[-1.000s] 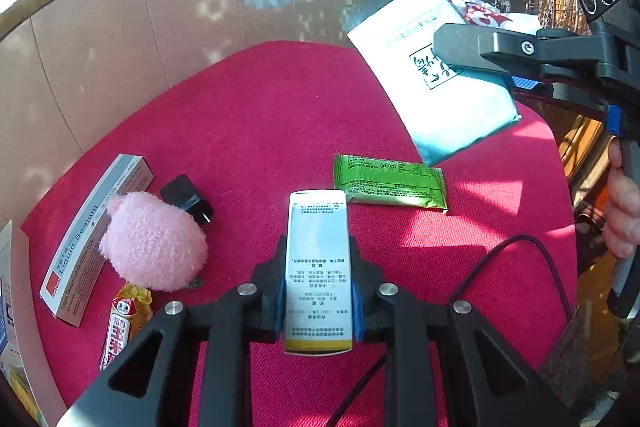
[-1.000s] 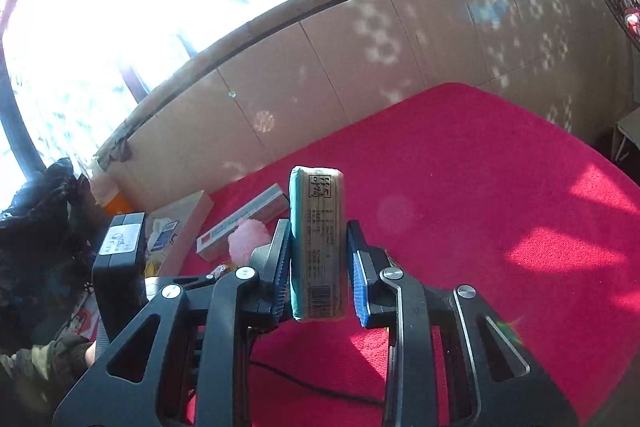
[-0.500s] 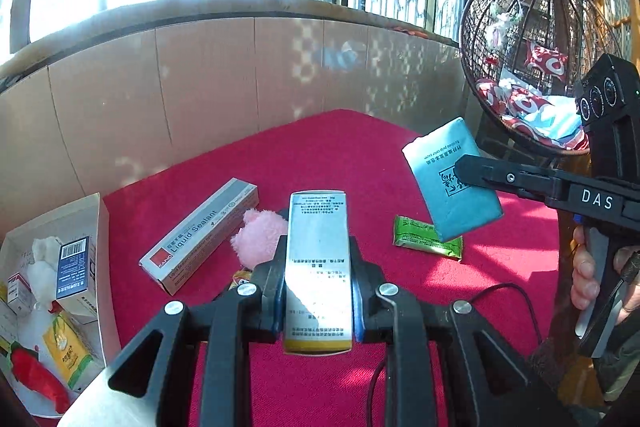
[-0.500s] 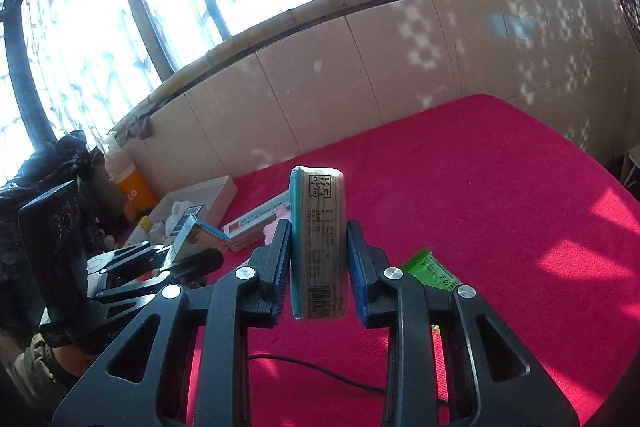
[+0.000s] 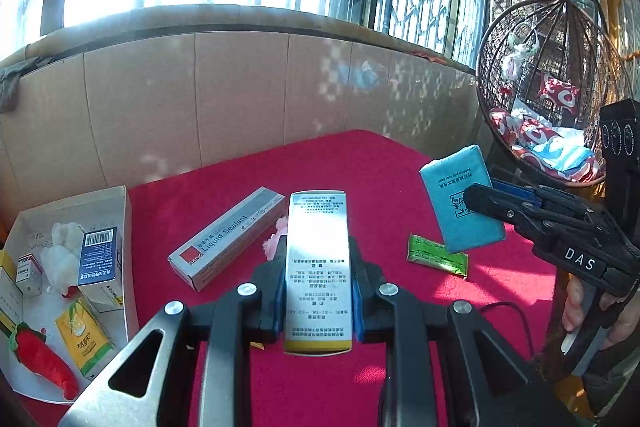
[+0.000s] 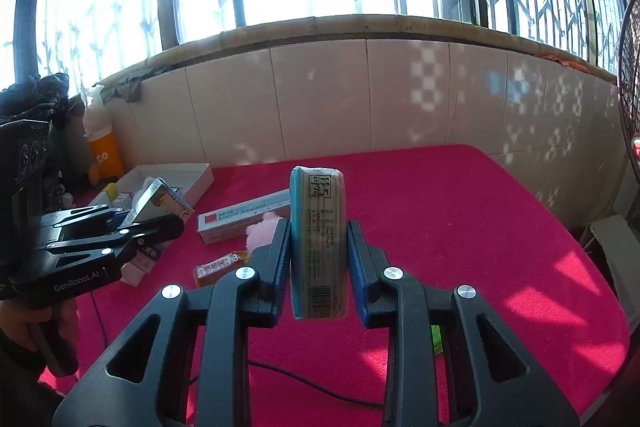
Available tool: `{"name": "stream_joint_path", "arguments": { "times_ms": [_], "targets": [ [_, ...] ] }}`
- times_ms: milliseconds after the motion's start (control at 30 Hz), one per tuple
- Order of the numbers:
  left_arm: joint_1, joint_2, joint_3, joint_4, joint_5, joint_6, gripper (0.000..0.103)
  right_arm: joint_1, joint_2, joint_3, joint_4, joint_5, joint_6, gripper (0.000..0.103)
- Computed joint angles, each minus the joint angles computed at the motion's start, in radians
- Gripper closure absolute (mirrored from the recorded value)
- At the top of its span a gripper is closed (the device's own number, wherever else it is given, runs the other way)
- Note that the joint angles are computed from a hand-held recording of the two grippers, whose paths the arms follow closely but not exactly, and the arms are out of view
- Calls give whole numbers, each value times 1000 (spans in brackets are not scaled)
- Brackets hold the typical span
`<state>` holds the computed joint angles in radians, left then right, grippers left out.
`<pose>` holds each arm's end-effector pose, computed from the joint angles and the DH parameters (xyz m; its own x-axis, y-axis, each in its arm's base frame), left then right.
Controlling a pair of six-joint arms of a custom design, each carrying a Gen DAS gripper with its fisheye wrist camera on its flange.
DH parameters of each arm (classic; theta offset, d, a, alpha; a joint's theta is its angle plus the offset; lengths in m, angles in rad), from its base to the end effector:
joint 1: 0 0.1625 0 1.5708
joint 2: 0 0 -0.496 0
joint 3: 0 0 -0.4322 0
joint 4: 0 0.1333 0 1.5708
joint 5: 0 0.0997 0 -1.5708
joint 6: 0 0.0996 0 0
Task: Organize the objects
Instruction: 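Carry the white medicine box with left tool while right tool carries teal box to tray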
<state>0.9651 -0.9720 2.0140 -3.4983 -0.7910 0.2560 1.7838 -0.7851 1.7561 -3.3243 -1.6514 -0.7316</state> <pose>-0.1833 -0.6218 0.2314 -0.7741 0.0904 -0.6266 0.5751 0.5142 -0.6363 0.2779 -0.6924 0.1563 -0.6337 -0.5786 0.5135 -0.7704 0.4121 -0.4865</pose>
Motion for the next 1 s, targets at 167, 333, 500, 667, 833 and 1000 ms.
{"name": "stream_joint_path", "arguments": {
  "times_ms": [167,333,500,667,833,1000],
  "targets": [
    [-4,-7,10,-17,-3,1,79,8,2,-1,0,-6,-5,77],
    [-9,-12,17,-42,-1,7,79,11,2,1,-8,-7,-2,77],
    [-18,-18,26,-73,6,17,79,13,4,2,-8,-10,-2,77],
    [-20,-19,31,-86,5,22,79,14,6,6,-13,-5,-2,77],
    [-20,-20,33,-102,5,24,79,15,8,10,-16,-4,-6,77],
    [-22,-25,36,-140,13,35,79,16,10,10,-24,0,-1,77]
  ]
}}
